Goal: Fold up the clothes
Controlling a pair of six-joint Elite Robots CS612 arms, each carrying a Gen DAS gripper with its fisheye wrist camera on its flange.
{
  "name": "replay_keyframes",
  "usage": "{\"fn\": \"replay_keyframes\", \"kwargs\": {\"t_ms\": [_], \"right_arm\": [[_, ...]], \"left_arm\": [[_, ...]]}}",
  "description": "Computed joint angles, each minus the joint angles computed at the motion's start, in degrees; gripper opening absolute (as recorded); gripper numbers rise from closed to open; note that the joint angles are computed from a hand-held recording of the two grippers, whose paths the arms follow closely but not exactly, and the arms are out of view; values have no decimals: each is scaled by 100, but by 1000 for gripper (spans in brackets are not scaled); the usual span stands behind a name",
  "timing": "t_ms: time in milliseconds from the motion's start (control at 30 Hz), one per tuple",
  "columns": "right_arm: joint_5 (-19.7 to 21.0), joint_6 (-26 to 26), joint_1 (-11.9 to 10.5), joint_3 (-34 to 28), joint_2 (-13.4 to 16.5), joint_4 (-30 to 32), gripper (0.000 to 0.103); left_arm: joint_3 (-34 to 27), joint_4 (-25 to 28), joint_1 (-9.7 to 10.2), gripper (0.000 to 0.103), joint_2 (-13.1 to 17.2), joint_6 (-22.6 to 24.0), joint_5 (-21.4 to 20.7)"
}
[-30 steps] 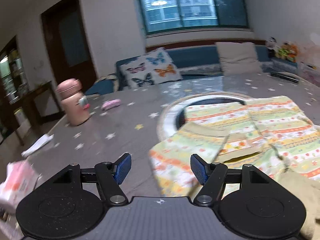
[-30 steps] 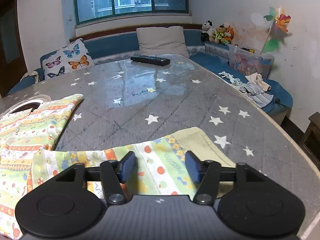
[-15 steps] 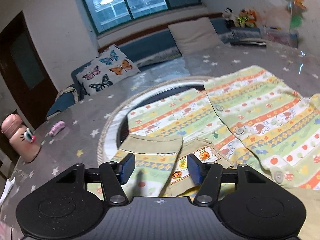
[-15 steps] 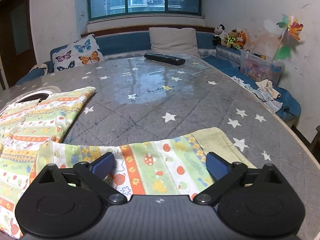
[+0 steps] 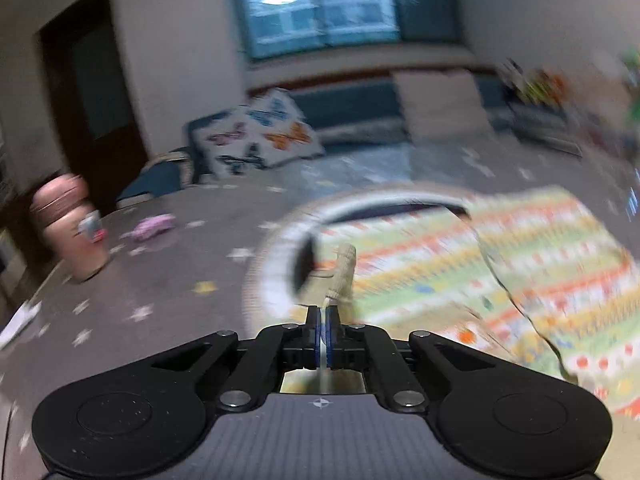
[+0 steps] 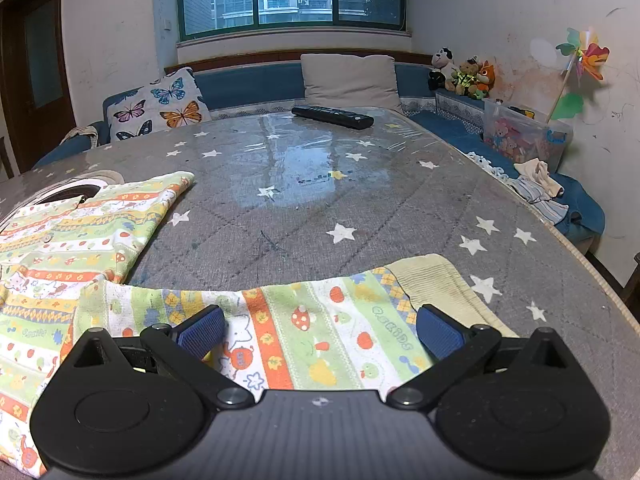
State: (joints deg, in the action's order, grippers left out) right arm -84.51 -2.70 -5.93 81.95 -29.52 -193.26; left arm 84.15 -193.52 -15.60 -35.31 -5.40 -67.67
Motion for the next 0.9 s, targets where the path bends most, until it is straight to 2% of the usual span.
{"fn": "replay_keyframes", "kwargs": {"t_ms": [167,267,300,367,600,633,667,733,833,900], "right_arm": [[-21,-14,5,-3,2,5,103],[-36,-20,11,-5,2,9,103],[-41,-22,13,-7,2,12,103],[-50,-25,16,-10,2,17,103],[-60,-31,18,-14,4,21,103],[-62,-32,18,-13,3,18,103],[-62,-32,18,-13,3,18,103],[-59,-31,17,-11,5,12,103],[-58,-26,19,-12,10,3,103],[-55,-24,18,-8,9,-1,103]], "left_arm": [[546,-468,96,1,-283,-679,572],[828,-486,161,1,-414,-1104,941],[905,-353,191,1,-468,-1290,986],[1027,-237,242,1,-544,-1449,789],[910,-466,100,6,-437,-550,88],[856,-470,71,12,-400,-439,-17],[780,-453,39,24,-357,-313,-82],[622,-411,-22,37,-271,-61,-217],[338,-308,-74,38,-101,412,-518],[127,-157,-123,38,18,690,-565]]}}
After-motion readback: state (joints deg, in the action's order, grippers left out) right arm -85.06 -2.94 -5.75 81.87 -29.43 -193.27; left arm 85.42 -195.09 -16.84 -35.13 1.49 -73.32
